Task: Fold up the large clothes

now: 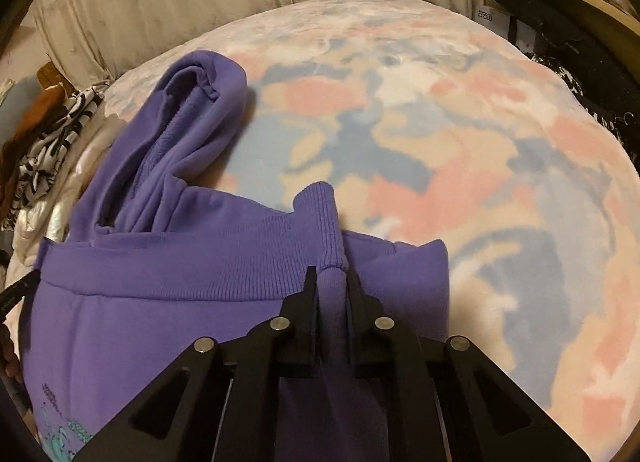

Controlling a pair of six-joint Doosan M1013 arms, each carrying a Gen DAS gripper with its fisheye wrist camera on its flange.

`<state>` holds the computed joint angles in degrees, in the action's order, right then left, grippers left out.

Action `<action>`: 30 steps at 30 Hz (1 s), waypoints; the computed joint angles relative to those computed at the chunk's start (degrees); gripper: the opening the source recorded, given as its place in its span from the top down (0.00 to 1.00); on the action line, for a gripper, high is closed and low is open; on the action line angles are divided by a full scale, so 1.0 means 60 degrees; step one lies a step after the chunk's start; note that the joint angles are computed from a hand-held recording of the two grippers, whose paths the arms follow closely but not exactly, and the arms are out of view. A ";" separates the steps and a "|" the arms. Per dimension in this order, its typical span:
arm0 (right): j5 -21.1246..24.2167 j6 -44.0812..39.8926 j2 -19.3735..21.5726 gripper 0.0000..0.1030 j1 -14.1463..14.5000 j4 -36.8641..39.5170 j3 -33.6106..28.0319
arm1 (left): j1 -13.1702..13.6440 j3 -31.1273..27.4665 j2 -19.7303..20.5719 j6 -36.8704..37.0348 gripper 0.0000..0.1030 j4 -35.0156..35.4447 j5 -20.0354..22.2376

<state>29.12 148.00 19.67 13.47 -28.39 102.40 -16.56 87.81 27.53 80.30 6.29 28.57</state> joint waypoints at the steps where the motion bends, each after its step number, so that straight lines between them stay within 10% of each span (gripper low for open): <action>1: 0.0063 -0.0079 -0.0045 0.88 -0.0005 0.0171 -0.0025 | -0.0046 0.0033 -0.0064 -0.0272 0.90 0.0291 0.0003; 7: 0.0395 0.1763 -0.0706 0.51 0.0515 -0.1474 0.0236 | -0.0300 0.0575 -0.0688 -0.1051 0.88 0.1356 -0.0498; 17: 0.0227 -0.0711 0.0150 0.51 0.1625 -0.0196 -0.0892 | -0.1044 0.0613 -0.0602 -0.0077 0.88 0.0501 -0.0556; 23: 0.0486 0.0845 0.0426 0.51 0.1435 -0.1793 -0.0867 | -0.0989 0.0023 0.0041 -0.2193 0.88 0.2376 -0.0235; 26: 0.1942 0.2255 0.0530 0.51 0.1289 -0.3219 -0.0864 | -0.0749 -0.0389 0.0324 -0.2872 0.88 0.2925 0.0221; 28: 0.1883 0.2469 0.0404 0.61 0.0869 -0.3066 -0.0590 | -0.0425 -0.0607 0.0461 -0.2107 0.89 0.1780 0.0293; 30: 0.1111 0.2189 0.0164 0.92 0.0430 -0.2313 -0.0228 | -0.0327 -0.0620 0.0479 -0.1864 0.92 0.1514 0.0215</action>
<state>35.79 161.13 20.66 16.05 -42.27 101.04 -18.52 84.09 30.41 69.11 15.37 29.86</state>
